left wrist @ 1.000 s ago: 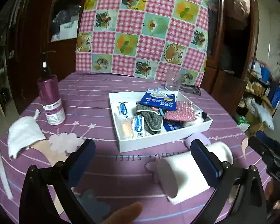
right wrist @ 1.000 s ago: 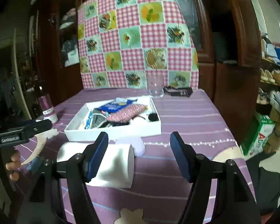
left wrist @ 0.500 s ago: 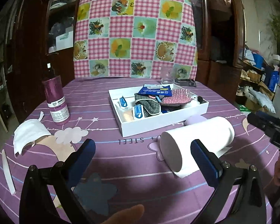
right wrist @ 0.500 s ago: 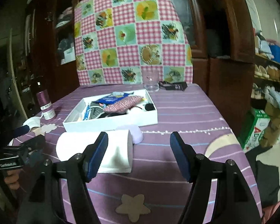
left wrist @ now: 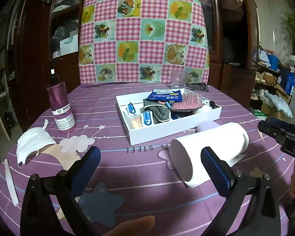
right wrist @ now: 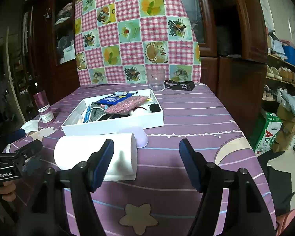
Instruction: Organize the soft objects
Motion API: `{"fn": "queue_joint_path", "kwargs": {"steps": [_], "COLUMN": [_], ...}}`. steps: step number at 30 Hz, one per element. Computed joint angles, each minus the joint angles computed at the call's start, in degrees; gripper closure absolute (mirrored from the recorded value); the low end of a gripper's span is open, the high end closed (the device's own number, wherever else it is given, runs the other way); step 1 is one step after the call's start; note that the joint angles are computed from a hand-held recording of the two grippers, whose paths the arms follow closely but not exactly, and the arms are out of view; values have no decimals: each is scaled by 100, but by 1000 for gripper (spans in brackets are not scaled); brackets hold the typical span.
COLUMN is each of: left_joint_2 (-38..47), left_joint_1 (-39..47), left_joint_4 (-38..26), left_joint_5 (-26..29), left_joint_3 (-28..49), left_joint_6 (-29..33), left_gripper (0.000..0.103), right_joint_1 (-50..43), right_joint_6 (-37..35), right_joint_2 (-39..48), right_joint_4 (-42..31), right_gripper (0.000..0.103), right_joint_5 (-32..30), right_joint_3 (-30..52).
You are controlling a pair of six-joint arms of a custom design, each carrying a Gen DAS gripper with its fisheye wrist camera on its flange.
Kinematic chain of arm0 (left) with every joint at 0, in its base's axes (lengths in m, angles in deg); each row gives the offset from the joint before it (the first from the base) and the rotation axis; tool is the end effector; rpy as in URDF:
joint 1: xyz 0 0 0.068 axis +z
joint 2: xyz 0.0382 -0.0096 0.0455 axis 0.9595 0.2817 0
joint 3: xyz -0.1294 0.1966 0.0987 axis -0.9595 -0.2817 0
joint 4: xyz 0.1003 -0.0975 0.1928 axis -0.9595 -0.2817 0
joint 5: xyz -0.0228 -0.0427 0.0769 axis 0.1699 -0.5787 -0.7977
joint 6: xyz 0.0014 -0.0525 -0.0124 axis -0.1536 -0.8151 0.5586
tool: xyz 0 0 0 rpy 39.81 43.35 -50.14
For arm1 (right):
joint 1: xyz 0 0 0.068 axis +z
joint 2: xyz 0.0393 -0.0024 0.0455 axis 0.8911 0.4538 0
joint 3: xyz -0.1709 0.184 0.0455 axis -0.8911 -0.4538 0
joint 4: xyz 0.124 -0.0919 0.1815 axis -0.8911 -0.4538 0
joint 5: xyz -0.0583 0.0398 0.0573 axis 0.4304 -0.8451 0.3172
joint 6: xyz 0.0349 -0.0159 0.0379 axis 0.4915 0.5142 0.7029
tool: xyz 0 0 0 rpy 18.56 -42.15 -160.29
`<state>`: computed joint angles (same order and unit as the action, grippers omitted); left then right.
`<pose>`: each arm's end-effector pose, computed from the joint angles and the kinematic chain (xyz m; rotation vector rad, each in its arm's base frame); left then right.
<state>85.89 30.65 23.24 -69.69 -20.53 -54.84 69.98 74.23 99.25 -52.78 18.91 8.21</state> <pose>0.2526 -0.1994 0.1031 -0.2494 2.0679 0.1650 0.3653 0.0588 0.1415 -0.5186 2.0979 0.4258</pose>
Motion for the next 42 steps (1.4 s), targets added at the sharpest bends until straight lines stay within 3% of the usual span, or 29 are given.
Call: {"fn": "queue_joint_path", "kwargs": {"steps": [42], "left_joint_2": [5], "left_joint_1": [-101], "left_joint_4": [-40], "left_joint_5": [-150], "left_joint_3": [56], "left_joint_6": [119], "left_gripper": [0], "right_joint_1": [128], "right_joint_6": [-155], "right_joint_2": [46], "right_joint_4": [-237], "right_gripper": [34], "right_joint_5": [144], "right_joint_3": [87]}}
